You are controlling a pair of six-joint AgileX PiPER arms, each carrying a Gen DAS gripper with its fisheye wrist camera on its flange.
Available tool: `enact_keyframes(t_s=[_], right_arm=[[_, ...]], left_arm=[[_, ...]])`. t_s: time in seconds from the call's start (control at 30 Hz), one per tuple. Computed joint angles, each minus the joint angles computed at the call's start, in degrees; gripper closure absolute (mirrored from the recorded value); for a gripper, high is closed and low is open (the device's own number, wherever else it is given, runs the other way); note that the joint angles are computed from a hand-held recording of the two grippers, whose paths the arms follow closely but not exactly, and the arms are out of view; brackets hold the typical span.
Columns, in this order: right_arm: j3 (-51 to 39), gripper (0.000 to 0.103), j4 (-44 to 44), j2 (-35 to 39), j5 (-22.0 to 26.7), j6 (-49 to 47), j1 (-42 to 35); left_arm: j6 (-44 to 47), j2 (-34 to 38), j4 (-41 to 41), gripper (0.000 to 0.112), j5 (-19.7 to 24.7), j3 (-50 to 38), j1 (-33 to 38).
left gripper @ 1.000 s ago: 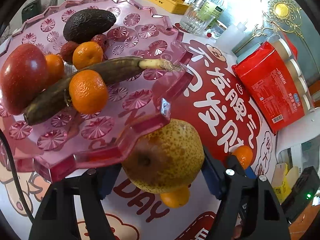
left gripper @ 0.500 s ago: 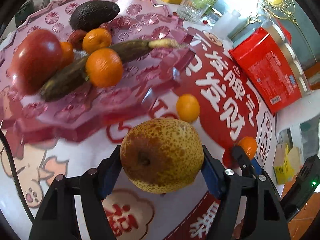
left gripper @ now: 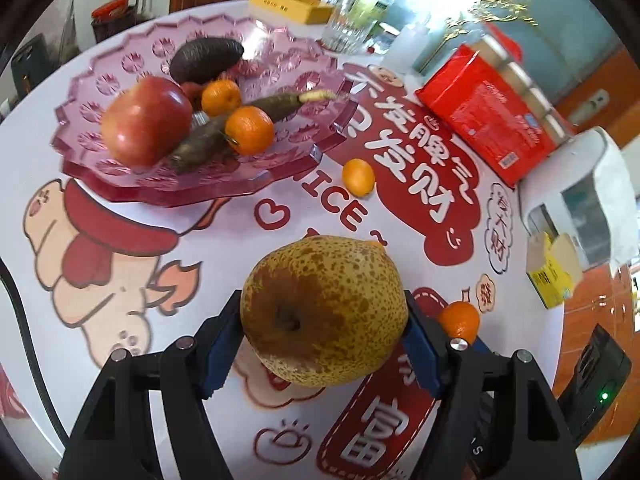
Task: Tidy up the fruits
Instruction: 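Grasp the spotted pear with the left tool while the right tool grasps an orange, then carry the pear and orange over the bowl and open both tools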
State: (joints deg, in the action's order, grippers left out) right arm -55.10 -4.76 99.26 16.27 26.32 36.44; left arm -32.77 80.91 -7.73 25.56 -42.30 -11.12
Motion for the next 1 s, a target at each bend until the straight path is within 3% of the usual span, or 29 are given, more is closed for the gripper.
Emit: enact_keyframes(t_s=[0.13, 0.27, 0.47, 0.73, 1.0], right_arm=[[2.39, 0.06, -12.47, -2.93, 0.22, 17.26, 5.83], [2.16, 0.06, -18.34, -3.74, 2.61, 27.15, 11.0], [-1.67, 0.06, -23.05, -2.48, 7.96, 37.57, 18.86], [-14.61, 0.06, -24.44, 4.93, 14.63, 45.9, 26.95], [-33.0, 0.06, -26.06, 14.87, 21.66, 47.53, 31.64]], left_arm=[[7.7, -5.8, -4.39, 0.041, 2.77, 3.28, 3.7], [17.31, -11.74, -9.47, 0.041, 6.53, 6.29, 10.88], [39.02, -16.56, -18.21, 0.041, 16.68, 6.58, 30.19], [64.12, -11.37, -24.05, 0.041, 28.41, -0.35, 55.22], [75.89, -0.81, -28.0, 0.041, 33.97, -13.02, 64.26]])
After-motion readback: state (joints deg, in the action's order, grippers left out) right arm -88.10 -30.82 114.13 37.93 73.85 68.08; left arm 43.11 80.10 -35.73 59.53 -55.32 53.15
